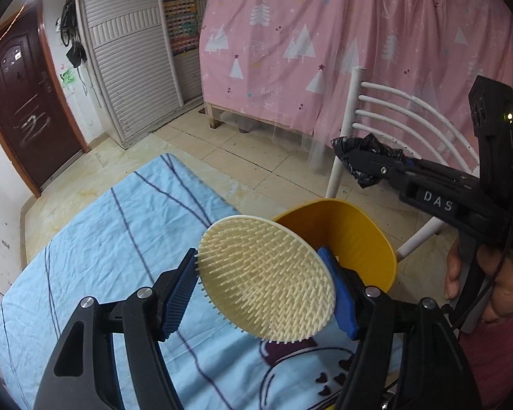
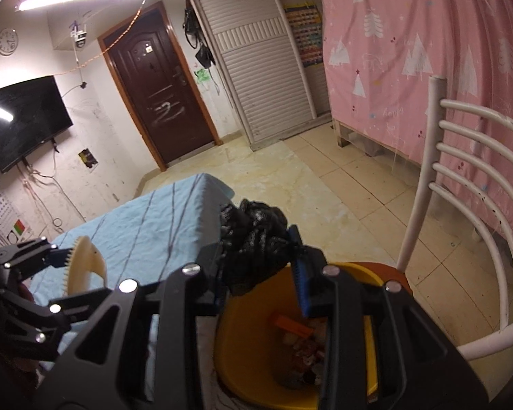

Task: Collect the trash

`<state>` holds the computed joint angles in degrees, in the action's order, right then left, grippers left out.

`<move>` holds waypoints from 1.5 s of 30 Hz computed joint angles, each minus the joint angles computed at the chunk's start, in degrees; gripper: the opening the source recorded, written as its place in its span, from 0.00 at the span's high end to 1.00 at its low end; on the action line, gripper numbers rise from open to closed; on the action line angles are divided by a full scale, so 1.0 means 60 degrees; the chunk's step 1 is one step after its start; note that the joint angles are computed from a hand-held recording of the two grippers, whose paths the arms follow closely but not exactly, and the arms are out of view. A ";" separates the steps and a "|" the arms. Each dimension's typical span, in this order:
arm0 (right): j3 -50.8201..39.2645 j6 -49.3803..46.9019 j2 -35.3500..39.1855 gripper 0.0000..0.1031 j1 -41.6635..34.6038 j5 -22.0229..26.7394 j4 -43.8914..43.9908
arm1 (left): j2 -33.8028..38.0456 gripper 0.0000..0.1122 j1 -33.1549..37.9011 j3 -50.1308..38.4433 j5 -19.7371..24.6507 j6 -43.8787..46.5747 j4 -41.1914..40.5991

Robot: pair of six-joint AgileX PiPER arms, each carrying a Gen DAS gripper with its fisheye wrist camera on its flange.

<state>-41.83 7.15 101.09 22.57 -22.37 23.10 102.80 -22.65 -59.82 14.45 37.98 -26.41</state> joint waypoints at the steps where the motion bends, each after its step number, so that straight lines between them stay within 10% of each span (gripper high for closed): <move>1: 0.0057 0.0215 0.0032 0.71 -0.0068 -0.0043 -0.0223 | 0.0090 0.45 -0.0139 -0.0080 -0.0024 -0.0319 0.0243; 8: 0.0151 0.1076 0.0442 0.47 -0.0466 -0.0145 -0.1030 | 0.0559 0.45 -0.0562 -0.0842 0.0365 -0.0823 0.0310; 25: 0.1091 0.1248 -0.0445 0.38 -0.0949 -0.0715 -0.0650 | 0.1582 0.33 -0.0576 -0.2074 0.1526 0.1896 -0.3416; 45: -0.0297 -0.1709 -0.0142 0.21 0.1052 -0.0349 0.2463 | -0.0172 0.33 0.1271 0.0164 0.1341 0.5711 -0.6953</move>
